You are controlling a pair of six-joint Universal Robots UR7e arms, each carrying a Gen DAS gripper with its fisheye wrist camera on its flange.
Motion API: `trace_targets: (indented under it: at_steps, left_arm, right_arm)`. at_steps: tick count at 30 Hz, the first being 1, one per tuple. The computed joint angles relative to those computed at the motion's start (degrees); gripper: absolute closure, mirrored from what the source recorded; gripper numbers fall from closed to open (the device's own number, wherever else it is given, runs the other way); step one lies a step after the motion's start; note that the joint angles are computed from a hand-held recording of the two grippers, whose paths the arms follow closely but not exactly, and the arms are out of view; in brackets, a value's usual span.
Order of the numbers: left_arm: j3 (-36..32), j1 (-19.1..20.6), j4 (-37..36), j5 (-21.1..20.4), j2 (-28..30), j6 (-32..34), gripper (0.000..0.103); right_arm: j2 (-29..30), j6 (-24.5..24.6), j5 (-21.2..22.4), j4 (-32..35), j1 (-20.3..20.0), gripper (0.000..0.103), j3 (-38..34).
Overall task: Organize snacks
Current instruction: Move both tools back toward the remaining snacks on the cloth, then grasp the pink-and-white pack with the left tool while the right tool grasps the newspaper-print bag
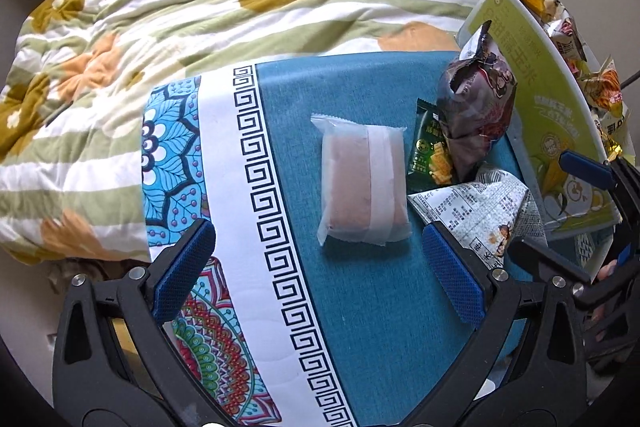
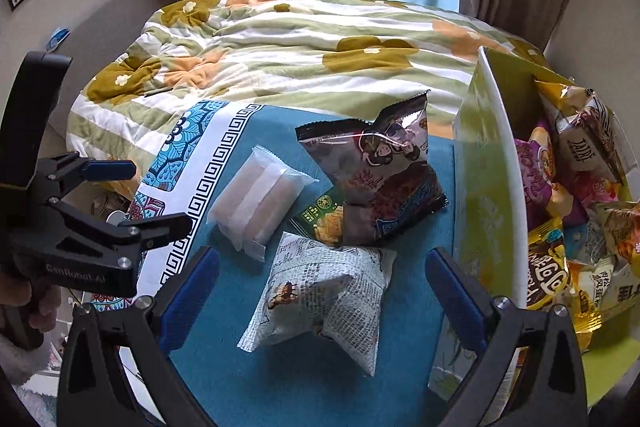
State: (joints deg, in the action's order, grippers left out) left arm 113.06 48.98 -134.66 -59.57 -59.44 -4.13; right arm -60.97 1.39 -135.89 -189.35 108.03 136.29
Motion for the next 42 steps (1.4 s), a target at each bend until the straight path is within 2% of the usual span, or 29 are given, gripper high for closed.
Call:
trace_targets:
  at_steps: [4, 7, 16, 18, 20, 24, 28, 42]
  left_arm:
    - [-2.10, 1.15, -0.87, -1.06, 3.08, 2.56, 0.001]
    - [-3.35, 1.51, -1.67, -1.87, 5.44, 4.45, 0.001]
    - [-6.30, 2.34, -2.18, -2.01, 12.28, 6.85, 0.001]
    - [-6.70, 2.57, -1.78, -1.81, 13.28, 7.20, 0.003]
    - [-7.12, 2.77, -0.96, -1.26, 14.03, 7.14, 0.012]
    - [-6.24, 2.64, -2.72, -1.26, 13.85, 9.01, 0.018]
    - [-5.04, 2.06, -3.97, -1.77, 13.14, 11.02, 0.039]
    - [-2.71, 3.12, -4.33, -1.36, 10.17, 9.74, 0.041]
  right_arm:
    - [4.08, 1.32, -1.70, -3.89, -0.69, 0.001, -0.44]
    - [5.94, 3.09, -3.69, -4.31, -1.37, 0.001, -0.76]
    - [7.41, 7.34, -2.80, -4.36, -3.40, 0.001, -0.48]
    - [7.50, 7.84, -2.67, -4.13, -3.64, 0.001, -0.40]
    - [7.57, 8.26, -2.93, -3.83, -3.84, 0.001, -0.39]
    - [7.43, 9.30, -3.01, -2.92, -4.52, 0.001, -0.59]
    - [6.47, 10.15, -2.86, -2.02, -4.85, 0.001, -0.02]
    - [8.22, 7.55, -1.21, -4.37, -6.21, 0.001, -0.22]
